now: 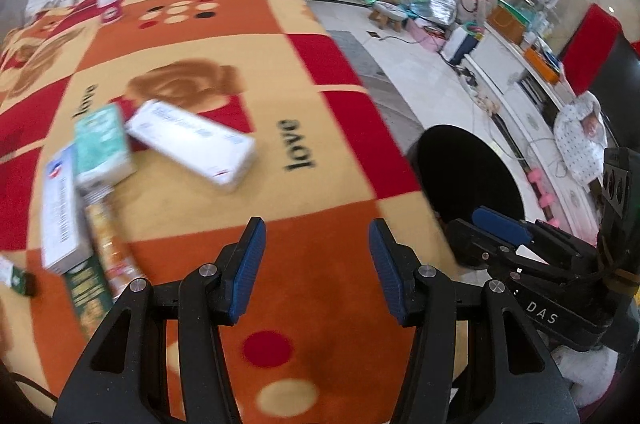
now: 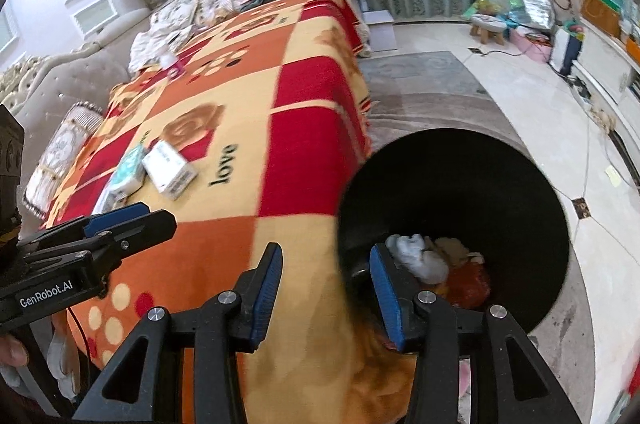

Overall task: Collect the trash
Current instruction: 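Move both open tools back to the items on the bedspread, then grasp the green toothpaste box with left tool while right tool grasps green biscuit packet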

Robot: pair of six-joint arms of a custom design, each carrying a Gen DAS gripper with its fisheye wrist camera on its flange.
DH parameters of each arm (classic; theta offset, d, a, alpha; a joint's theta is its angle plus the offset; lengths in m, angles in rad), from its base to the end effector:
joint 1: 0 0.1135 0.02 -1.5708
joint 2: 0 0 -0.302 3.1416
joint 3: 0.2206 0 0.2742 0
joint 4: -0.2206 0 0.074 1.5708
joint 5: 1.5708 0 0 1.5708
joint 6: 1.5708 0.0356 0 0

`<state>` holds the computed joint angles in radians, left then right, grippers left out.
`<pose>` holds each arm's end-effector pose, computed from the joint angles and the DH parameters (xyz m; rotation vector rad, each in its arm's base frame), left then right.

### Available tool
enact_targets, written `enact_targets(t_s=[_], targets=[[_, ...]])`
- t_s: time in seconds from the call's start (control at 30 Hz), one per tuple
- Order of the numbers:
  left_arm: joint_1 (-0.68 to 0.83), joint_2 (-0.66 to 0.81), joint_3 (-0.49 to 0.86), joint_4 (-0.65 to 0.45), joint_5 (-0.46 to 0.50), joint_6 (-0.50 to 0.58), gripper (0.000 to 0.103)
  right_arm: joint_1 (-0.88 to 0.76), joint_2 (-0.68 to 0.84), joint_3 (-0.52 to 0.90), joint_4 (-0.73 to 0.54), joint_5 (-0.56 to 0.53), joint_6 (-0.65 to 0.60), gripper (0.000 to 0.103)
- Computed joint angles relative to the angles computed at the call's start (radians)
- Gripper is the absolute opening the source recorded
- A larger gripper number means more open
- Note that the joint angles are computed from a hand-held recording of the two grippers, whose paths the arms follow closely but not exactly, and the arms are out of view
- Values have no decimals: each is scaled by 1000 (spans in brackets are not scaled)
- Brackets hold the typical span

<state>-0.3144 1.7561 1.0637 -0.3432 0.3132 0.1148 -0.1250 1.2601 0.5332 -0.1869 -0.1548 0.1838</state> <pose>0.3531 -0.1264 0.1929 0.6638 2.5169 -0.4796 0.2330 -0.0237 0.1816 0.3168 2.4617 0.2172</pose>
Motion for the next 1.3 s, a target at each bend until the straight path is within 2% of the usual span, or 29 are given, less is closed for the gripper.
enact_targets(t_s=[0.4,0.67,1.1,1.23,1.3], targets=[[254,-58,-25,-52,19,80,52,294,133,88,41,58,105,44],[404,14,30,-63,16,115,52,453,261,185,52,82,132,45],[616,77,101,-114,54,163,52,665,488,397,58,1,145,47],[655,98,121,-122,66,159,52,710,585,484,31,55,140,47],[665,119,137,-126,67,147,52,718,619,517,12,78,136,52]])
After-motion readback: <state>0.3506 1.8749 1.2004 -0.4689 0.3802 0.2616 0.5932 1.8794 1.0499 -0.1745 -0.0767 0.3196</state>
